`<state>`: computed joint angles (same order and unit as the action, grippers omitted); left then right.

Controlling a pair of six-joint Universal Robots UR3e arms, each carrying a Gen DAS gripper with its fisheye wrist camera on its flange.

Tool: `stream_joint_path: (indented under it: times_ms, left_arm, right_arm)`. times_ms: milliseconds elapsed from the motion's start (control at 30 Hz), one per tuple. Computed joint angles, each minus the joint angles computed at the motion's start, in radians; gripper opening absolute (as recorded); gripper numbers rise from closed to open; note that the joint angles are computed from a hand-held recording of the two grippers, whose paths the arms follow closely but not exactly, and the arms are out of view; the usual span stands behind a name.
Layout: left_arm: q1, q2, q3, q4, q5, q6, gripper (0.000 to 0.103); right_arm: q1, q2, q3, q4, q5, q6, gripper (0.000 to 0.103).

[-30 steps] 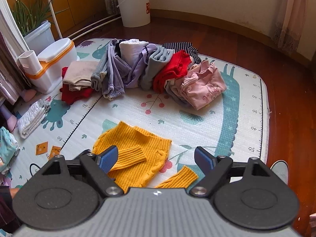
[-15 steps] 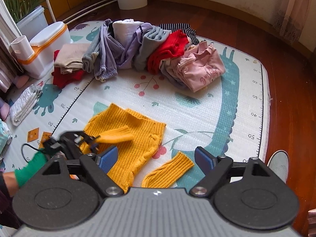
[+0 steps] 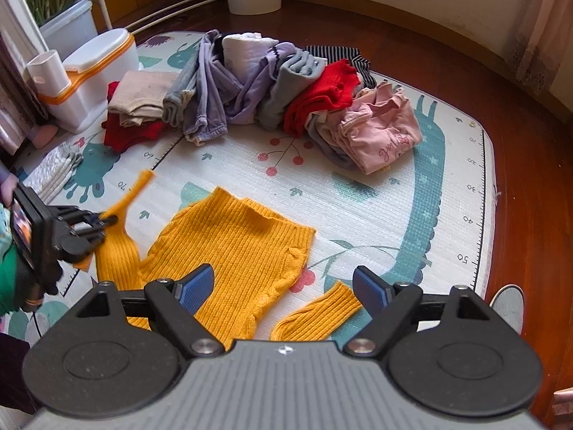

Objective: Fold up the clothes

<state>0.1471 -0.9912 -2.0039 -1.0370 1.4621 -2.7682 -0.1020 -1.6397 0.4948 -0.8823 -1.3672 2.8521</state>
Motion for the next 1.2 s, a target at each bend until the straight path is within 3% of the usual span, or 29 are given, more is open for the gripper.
stream_joint_path:
  times_ms: [267,567,700,933,1033,1200]
  left_arm:
    - [0.431,0.189,-0.093,-0.246,-0.266,0.127,0.008]
    - [0.733,0.253,-0.172,-0.435,-0.407,0.189,0.008]
    - [0.767,0.222,-0.18,-0.422,-0.405,0.162,0.009]
    - [0.691,0.108,-0.17,-0.213,-0.194,0.016,0.015]
    - [0.67,0.168,-0.188,-0.191,-0.186,0.085,0.015]
    - [0.653,0.264,-0.207,-0.322,-0.298,0.278,0.015]
  right_arm:
    - [0.074,0.005,0.073,-0.056,-0.055,0.038,0.084]
    - [0.098,-0.022,0.207,-0.117,-0.087,0.04,0.084]
    - [0.109,-0.037,0.27,-0.141,-0.101,0.041,0.084]
    - [0.117,-0.048,0.343,-0.166,-0.11,0.042,0.084]
    - [0.107,-0.046,0.355,-0.162,-0.101,0.033,0.084]
    - [-0.019,-0.113,0.461,-0.142,-0.033,-0.034,0.084]
